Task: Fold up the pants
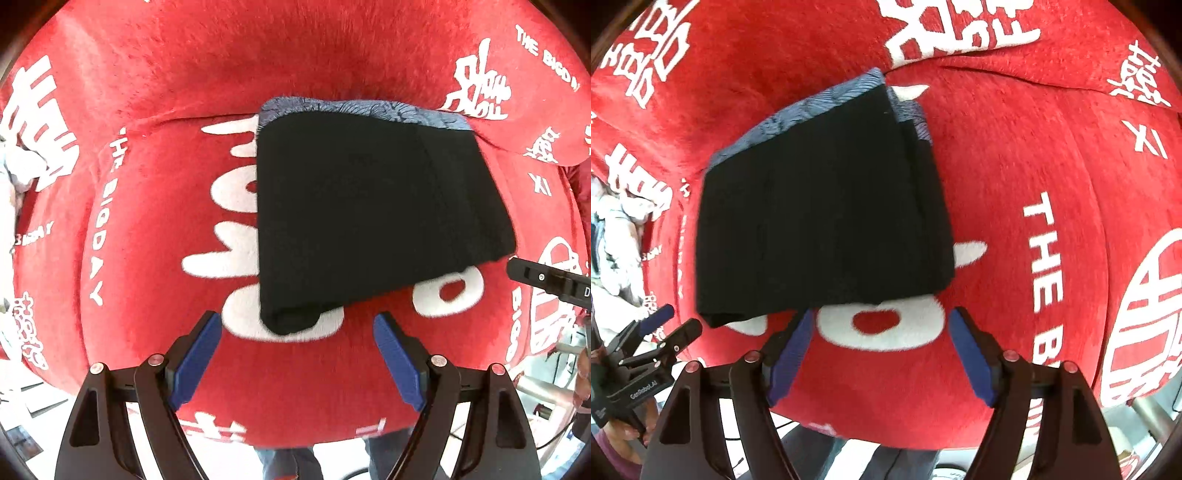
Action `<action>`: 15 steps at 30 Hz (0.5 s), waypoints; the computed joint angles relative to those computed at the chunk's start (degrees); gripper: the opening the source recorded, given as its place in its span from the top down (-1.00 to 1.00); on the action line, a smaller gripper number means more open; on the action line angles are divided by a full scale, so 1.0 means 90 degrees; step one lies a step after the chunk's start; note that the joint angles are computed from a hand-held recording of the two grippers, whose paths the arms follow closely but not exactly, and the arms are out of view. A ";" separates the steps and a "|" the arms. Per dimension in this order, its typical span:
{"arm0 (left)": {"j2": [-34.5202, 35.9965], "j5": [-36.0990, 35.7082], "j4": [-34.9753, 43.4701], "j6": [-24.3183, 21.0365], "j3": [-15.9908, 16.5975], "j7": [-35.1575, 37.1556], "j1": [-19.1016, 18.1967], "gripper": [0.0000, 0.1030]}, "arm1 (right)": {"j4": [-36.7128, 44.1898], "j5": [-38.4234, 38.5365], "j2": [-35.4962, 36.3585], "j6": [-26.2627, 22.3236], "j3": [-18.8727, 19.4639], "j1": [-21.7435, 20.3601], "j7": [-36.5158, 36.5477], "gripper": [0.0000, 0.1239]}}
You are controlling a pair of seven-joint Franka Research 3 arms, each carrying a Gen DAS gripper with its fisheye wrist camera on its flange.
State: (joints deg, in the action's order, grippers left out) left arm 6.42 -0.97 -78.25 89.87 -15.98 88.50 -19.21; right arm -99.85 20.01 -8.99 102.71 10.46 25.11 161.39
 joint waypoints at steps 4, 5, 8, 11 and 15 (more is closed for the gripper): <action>-0.0138 0.0148 0.0179 -0.0278 0.0032 0.0082 0.0029 -1.00 | 0.0437 -0.0010 0.0123 -0.0163 0.0078 0.0068 0.0269 -0.34; -0.0141 0.0129 0.0264 -0.0373 0.0047 0.0093 0.0050 -1.00 | 0.0665 -0.0093 0.0266 -0.0262 0.0124 0.0110 0.0341 -0.37; -0.0132 -0.0011 0.0534 -0.0638 0.0109 0.0138 0.0153 -1.00 | 0.1750 -0.0581 0.0860 -0.1154 0.0197 0.0269 0.0406 -0.45; -0.0159 -0.0044 0.0699 -0.0823 0.0157 0.0210 0.0245 -1.00 | 0.2751 -0.0733 0.1420 -0.1729 0.0127 0.0430 0.0444 -0.53; -0.0208 -0.0218 0.0858 -0.0980 0.0266 0.0175 0.0437 -1.00 | 0.3568 -0.0531 0.1829 -0.1959 -0.0008 0.0519 0.0473 -0.53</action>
State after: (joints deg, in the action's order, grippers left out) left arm 4.54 -2.93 -70.53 81.06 -13.58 90.08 -15.27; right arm -67.74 15.23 7.47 85.07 10.38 29.78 165.64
